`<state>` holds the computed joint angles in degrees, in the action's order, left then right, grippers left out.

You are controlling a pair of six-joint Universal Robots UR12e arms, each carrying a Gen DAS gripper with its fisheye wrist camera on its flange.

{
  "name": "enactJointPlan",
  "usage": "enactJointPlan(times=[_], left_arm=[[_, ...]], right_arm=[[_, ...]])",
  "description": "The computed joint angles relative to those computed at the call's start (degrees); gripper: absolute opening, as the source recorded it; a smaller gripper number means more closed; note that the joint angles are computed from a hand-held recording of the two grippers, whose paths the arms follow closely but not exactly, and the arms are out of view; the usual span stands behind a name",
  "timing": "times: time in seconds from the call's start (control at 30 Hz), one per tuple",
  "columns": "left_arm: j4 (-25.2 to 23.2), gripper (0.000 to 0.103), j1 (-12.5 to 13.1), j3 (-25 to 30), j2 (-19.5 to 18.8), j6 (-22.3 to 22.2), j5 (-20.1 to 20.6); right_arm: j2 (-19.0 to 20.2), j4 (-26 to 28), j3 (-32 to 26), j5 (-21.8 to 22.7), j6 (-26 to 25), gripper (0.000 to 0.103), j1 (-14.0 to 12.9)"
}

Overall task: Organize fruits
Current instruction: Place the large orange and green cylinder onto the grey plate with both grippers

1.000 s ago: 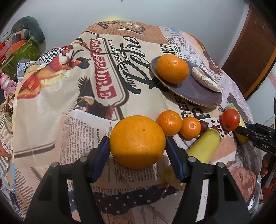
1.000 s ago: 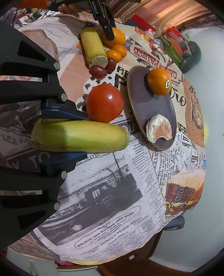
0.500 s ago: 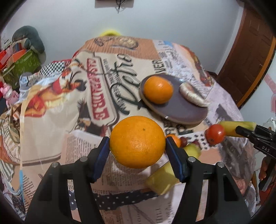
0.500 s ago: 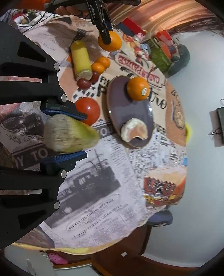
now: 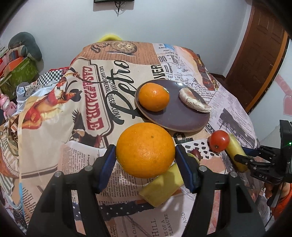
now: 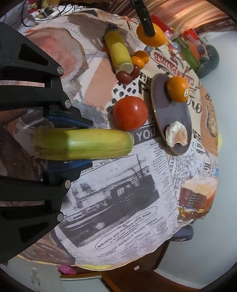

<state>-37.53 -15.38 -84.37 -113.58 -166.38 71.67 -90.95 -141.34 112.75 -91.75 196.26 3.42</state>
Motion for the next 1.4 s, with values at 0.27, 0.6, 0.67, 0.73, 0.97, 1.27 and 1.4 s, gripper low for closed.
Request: enactJointPlan(times=[0.27, 0.6, 0.67, 0.73, 0.97, 1.27, 1.4], left_arm=[[-0.1, 0.065, -0.1, 0.1, 0.0, 0.2, 0.2], [-0.8, 0.065, -0.9, 1.7, -1.1, 0.6, -0.6], [-0.8, 0.065, -1.2, 2.4, -1.6, 0.6, -1.0], [-1.0, 0.065, -1.6, 3.2, -2.1, 0.8, -1.2], [-4.3, 0.065, -2.7, 7.3, -5.0, 1.3, -2.0], [-5.8, 0.065, -3.6, 10.8, -7.8, 0.9, 0.6], [-6.6, 0.065, -3.3, 11.9, -8.6, 0.7, -0.2]], right_arm=[[2.1, 0.4, -1.4, 0.2, -0.8, 0.034, -0.3], [1.6, -4.8, -0.7, -1.6, 1.2, 0.034, -0.4], [1.4, -5.5, -1.1, -2.3, 0.8, 0.034, -0.3], [1.4, -6.4, -1.4, -2.1, 0.4, 0.034, -0.5], [2.5, -10.9, -3.0, -2.0, 0.4, 0.034, -0.7], [5.0, -13.2, -6.0, -0.2, -2.1, 0.034, -0.7], [6.7, -13.4, -7.6, 1.7, -3.2, 0.034, -0.7]])
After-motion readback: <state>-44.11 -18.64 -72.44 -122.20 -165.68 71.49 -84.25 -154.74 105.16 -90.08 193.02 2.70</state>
